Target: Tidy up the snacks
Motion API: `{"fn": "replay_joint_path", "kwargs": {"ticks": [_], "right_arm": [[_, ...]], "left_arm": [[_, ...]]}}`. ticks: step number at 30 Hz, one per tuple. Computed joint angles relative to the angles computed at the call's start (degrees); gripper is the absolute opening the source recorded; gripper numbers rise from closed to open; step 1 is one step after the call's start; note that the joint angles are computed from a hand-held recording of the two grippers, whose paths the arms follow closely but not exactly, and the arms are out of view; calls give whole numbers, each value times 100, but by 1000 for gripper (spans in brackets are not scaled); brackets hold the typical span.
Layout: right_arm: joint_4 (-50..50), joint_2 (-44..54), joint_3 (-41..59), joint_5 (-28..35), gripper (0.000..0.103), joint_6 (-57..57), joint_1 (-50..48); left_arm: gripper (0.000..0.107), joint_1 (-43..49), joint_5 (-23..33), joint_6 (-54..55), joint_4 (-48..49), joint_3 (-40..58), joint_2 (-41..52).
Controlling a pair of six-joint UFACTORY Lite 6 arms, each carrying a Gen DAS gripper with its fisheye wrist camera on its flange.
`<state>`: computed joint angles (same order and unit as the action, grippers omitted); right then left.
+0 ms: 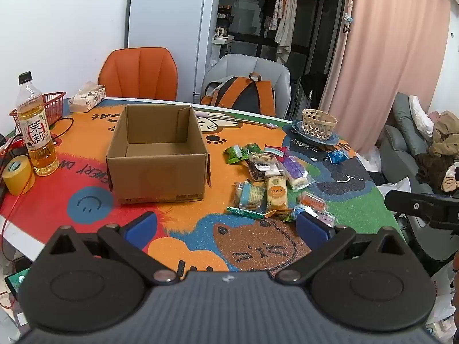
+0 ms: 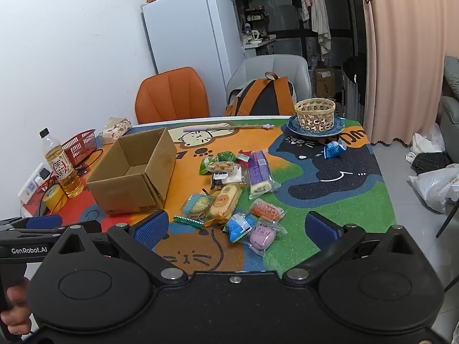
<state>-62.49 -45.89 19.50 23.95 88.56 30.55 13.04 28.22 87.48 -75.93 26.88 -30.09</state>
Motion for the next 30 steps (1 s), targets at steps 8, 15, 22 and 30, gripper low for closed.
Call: {"fn": "replay_joint_path", "kwargs": {"ticks": [8,15,22,30], "right_arm": [[-190,-14,-24,62,103,205,69],[-227,14,-32,30,103,242,56],[-135,-16,5,74,103,136,77],[-318,132,67,179,103,388,214]], "left_arm": [[103,-1,-10,-26,27,-4,-18],[103,-62,-62,24,-50,-40,-47],[103,-88,-107,-162,106,8,-66],[103,-177,-259,81,-178,-110,-117]]}}
